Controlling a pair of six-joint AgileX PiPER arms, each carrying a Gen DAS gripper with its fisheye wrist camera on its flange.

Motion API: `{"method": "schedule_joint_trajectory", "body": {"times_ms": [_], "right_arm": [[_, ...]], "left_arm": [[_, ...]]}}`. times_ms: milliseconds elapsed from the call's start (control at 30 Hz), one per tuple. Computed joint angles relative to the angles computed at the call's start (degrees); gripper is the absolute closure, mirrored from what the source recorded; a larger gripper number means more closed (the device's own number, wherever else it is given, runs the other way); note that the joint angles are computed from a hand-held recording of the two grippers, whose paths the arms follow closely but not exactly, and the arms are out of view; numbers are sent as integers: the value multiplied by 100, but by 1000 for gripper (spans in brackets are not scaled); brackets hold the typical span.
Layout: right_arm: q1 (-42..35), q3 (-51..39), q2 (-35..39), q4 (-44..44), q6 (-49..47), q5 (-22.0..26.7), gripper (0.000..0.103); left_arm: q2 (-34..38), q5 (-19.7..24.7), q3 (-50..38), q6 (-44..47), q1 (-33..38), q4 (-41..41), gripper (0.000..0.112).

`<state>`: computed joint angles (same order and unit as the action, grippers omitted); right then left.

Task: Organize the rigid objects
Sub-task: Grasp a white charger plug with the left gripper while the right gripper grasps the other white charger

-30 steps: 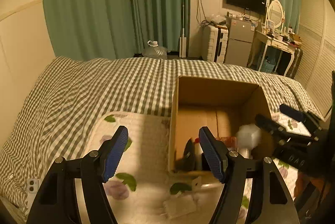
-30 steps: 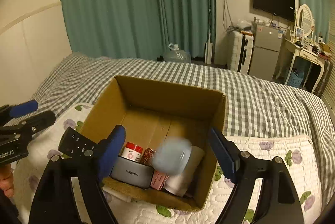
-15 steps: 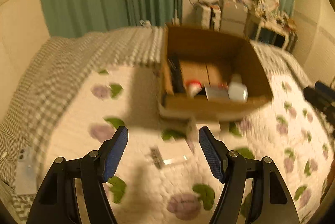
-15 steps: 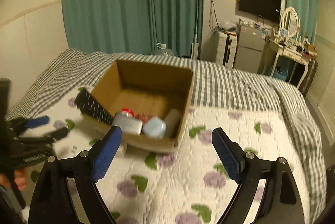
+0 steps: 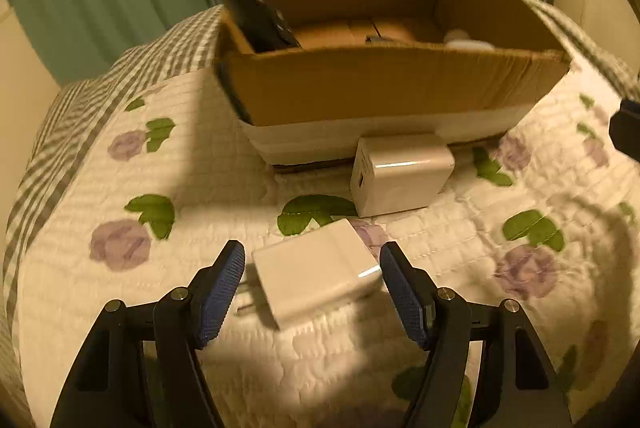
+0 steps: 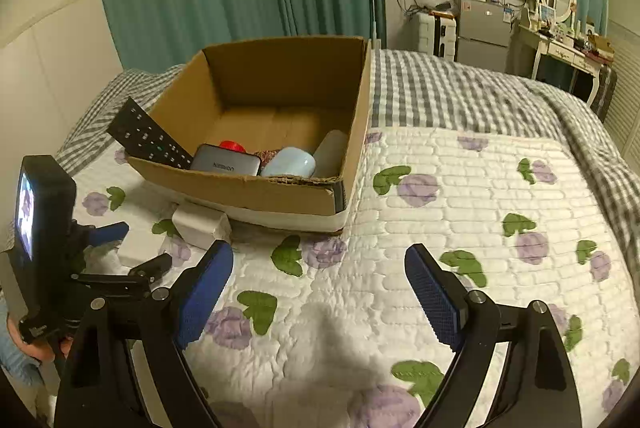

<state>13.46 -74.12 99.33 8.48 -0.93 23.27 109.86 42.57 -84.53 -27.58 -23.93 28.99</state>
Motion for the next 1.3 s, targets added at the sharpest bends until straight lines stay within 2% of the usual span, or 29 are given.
{"method": "schedule_joint_trajectory", "body": {"times_ms": [167,300,533,733,900,1000,1033,1100,1233,1300], "right_arm": [[116,-68,226,49,29,-39,15],[257,-38,284,16,81,-79,15],[613,-201,338,-273,369,-46,15],[941,-859,937,-221,645,123,15],[1256,-1716,1667,-885,1500,323,15],[1288,-2225,2076,-953,1875,524,16],[1285,-2344,2180,-950,1955,550,17],[1253,-2613,2366,-852,1947,704,26],[1146,-2952,2596,-104,1333,857,48],[1216,-2951,2564,-338,1444,856,49]], "left_arm": [[-76,-242,219,5,6,121,48],[-295,-379,364,114,111,-166,48],[-917,-248,338,-53,310,-219,48],[-1064,-267,220,-119,471,-113,48],[-922,-384,153,-12,671,-167,48],[-850,-451,154,86,821,-291,48],[-854,-460,175,92,841,-315,48],[-807,-502,176,166,924,-415,48],[-784,-540,175,295,964,-544,48],[-817,-537,197,296,923,-524,48]]}}
